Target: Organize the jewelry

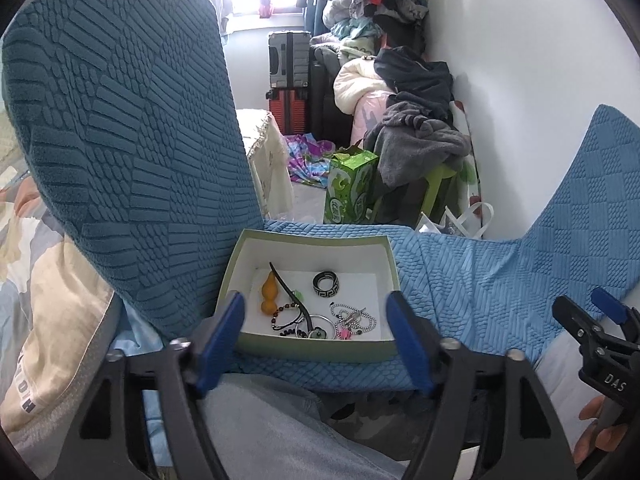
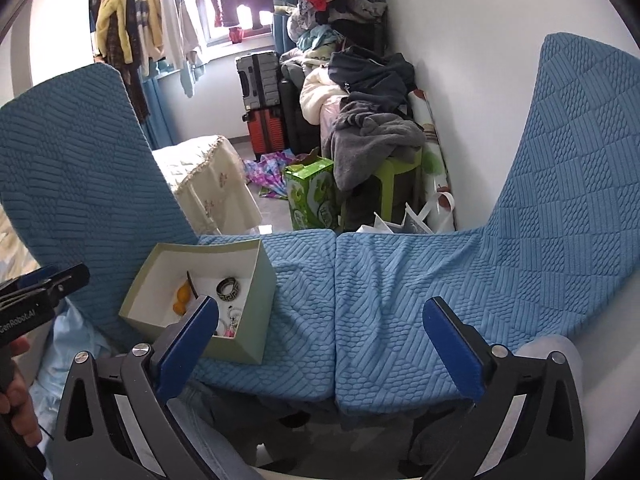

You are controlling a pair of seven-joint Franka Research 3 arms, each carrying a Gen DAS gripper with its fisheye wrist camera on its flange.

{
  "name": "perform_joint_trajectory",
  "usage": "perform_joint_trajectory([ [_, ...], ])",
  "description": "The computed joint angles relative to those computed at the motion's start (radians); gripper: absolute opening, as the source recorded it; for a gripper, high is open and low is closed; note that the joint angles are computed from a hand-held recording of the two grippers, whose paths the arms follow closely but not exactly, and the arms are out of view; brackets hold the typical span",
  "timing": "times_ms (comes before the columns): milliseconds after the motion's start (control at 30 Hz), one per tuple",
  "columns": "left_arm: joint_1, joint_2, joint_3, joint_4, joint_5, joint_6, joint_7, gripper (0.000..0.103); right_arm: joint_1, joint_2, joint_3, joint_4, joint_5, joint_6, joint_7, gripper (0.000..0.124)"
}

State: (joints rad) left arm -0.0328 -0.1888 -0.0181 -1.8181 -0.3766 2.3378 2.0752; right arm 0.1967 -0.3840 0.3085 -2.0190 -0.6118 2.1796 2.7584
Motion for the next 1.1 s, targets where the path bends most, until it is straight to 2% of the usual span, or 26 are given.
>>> perform_joint_trajectory([
  [300,-0.005,-0.004,-0.003,-0.005,-0.001,-0.032,-0.008,0.076,-0.002,-0.018,0.005,-0.009,-0.003,-0.007,0.003,0.103],
  [500,0.0,-0.001,-0.011,-0.007,0.037,-0.021,-0.048,0.076,-0.008,-0.027,0.008,-0.019,0.002,-0.003,0.012,0.103],
  [1100,-0.015,-0.018,-0.001,-0.023,0.007,0.0,-0.01,0.076,-0.009,-0.027,0.016,-0.024,-0.001,-0.014,0.031,0.103],
])
